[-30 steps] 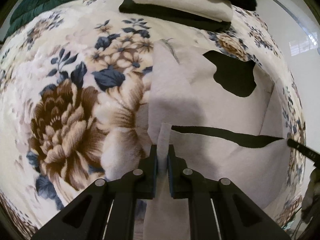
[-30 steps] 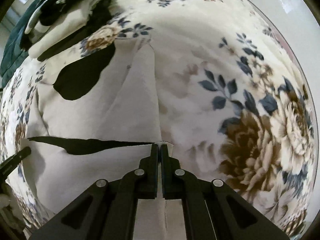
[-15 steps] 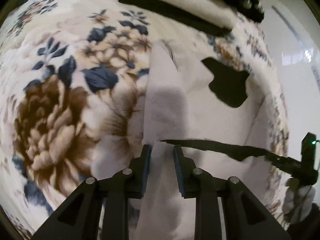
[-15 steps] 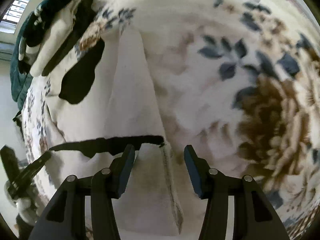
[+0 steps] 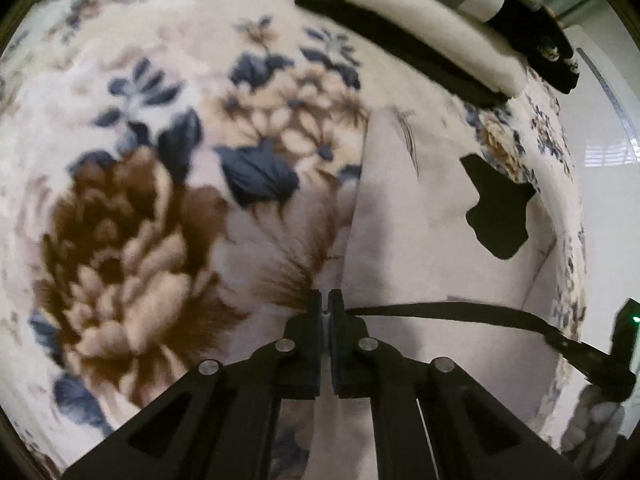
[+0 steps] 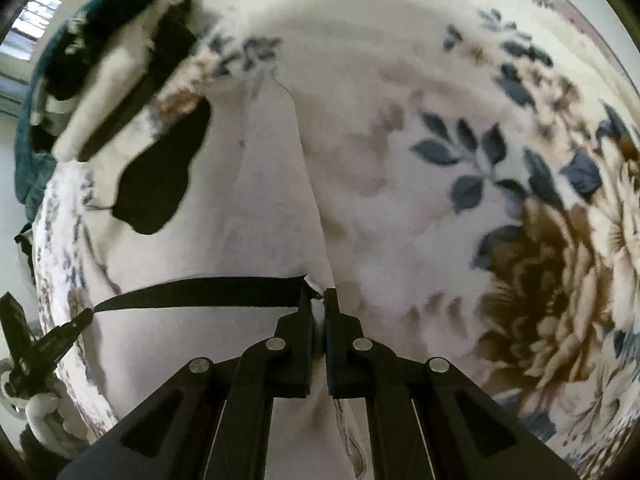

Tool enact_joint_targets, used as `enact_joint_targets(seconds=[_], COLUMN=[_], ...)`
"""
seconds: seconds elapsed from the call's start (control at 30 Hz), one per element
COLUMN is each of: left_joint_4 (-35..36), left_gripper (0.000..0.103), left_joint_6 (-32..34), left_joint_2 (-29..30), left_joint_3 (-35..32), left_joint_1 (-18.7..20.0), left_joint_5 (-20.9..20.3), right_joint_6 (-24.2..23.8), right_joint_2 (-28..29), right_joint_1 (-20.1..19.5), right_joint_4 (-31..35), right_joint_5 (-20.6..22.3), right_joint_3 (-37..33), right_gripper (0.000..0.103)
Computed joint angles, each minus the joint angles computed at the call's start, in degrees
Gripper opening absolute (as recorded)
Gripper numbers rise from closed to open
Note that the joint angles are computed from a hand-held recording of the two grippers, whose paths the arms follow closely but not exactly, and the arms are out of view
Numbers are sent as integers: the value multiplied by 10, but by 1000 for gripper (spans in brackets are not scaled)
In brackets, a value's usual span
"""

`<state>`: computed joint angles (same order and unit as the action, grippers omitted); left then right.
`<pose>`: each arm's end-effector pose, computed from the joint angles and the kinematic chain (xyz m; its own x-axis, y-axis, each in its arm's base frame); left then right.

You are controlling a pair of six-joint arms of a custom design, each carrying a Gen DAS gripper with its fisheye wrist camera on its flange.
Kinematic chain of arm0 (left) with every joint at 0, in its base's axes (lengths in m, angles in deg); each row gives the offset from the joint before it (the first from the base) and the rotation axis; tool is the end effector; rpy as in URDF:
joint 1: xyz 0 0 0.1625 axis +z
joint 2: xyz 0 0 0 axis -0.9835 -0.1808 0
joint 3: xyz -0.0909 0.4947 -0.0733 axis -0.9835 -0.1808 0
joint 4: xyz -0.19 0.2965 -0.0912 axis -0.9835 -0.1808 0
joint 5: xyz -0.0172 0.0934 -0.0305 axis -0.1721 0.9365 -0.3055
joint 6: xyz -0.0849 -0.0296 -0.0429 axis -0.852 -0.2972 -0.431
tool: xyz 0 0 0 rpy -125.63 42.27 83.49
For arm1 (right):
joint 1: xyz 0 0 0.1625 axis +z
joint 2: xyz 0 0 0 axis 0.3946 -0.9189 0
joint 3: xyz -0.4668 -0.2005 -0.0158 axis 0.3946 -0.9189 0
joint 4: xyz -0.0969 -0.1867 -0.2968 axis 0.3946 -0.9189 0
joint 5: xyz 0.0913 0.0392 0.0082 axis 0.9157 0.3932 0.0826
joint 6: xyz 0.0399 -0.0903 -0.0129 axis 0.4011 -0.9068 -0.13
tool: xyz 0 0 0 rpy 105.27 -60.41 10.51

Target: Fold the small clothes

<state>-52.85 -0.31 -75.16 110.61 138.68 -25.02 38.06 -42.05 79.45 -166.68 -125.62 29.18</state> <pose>-0.0957 -0.5389 0.2875 -0.7703 -0.5647 -0.2963 -0.3521 0.7640 -0.5407 0.2389 -0.6677 0.1415 -0.8657 -0.1572 0.4752 -0.1504 0.9872 0.0527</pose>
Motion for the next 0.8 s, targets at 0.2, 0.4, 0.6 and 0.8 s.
enact_joint_targets(seconds=[0.2, 0.4, 0.6, 0.8], left_joint_4=[-3, 40, 110, 51], left_gripper=[34, 56, 33, 5], left_joint_6=[62, 199, 252, 267], left_joint_2=[-5, 59, 117, 92], left_joint_3=[-46, -161, -257, -221], left_joint_1=[-1, 33, 86, 60], left_joint_5=[2, 39, 17, 34], right_joint_6=[6, -67, -91, -126], right_joint_2=[15, 96, 224, 219], right_joint_1=[1, 19, 21, 32], right_joint_4=[67, 91, 253, 206], right_joint_5=[20, -5, -23, -10], right_joint_3=[-69, -214, -440, -414], right_gripper=[57, 65, 68, 9])
